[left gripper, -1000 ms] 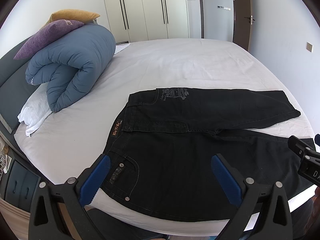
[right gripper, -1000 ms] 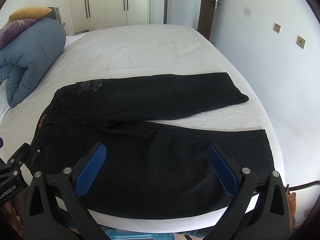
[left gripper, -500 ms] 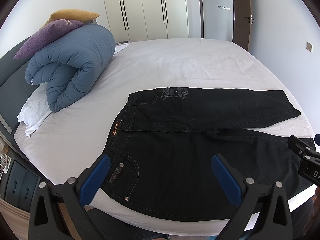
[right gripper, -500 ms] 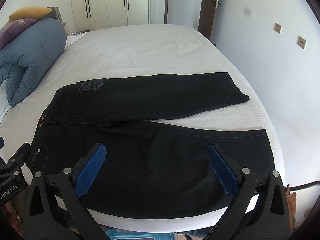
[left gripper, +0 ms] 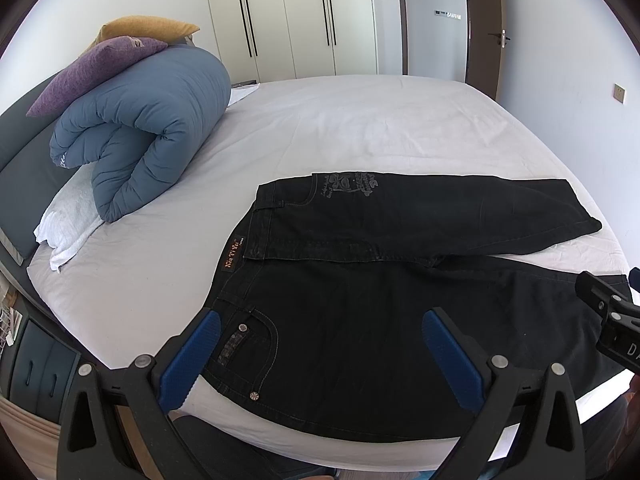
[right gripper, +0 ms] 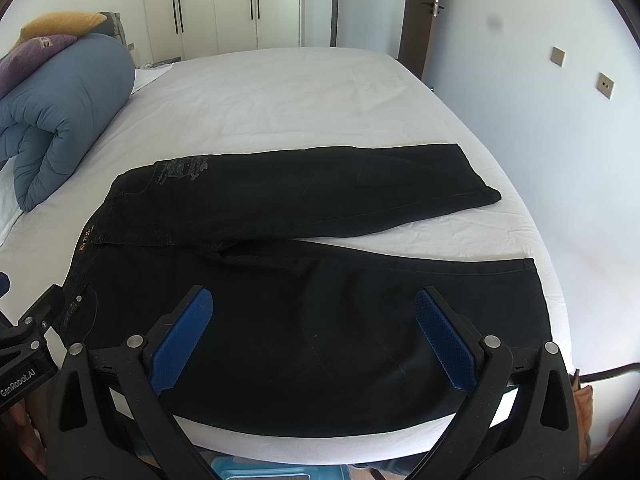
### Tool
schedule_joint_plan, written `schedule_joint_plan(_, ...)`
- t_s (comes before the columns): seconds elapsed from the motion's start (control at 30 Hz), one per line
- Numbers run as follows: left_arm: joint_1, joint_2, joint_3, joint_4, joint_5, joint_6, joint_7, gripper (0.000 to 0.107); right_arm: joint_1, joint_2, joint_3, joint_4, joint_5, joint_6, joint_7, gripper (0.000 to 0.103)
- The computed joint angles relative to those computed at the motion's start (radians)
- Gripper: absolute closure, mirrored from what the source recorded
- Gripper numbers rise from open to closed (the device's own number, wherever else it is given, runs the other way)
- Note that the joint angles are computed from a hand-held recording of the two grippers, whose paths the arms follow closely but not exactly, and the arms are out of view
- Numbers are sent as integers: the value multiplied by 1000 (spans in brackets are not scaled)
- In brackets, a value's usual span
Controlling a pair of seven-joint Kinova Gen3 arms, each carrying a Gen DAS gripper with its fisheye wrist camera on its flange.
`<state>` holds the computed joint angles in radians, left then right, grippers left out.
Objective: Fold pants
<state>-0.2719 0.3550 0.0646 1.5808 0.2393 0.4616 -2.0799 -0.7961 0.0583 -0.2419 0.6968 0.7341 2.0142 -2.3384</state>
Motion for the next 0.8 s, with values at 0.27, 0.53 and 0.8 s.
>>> schedule_joint_plan(0.27, -1, 1, 0, 2, 2, -1, -3, 4, -22, 8, 3, -2, 7, 2, -13, 0)
schedule_joint_plan(0.53, -7, 1, 4, 11, 8, -9, -13, 4, -19, 5, 3, 6, 3, -1, -13, 0)
schedule_joint_plan(0.8, -20, 2, 14, 24, 18, -25, -31, 4, -20, 4, -3, 18, 0, -5, -22, 0)
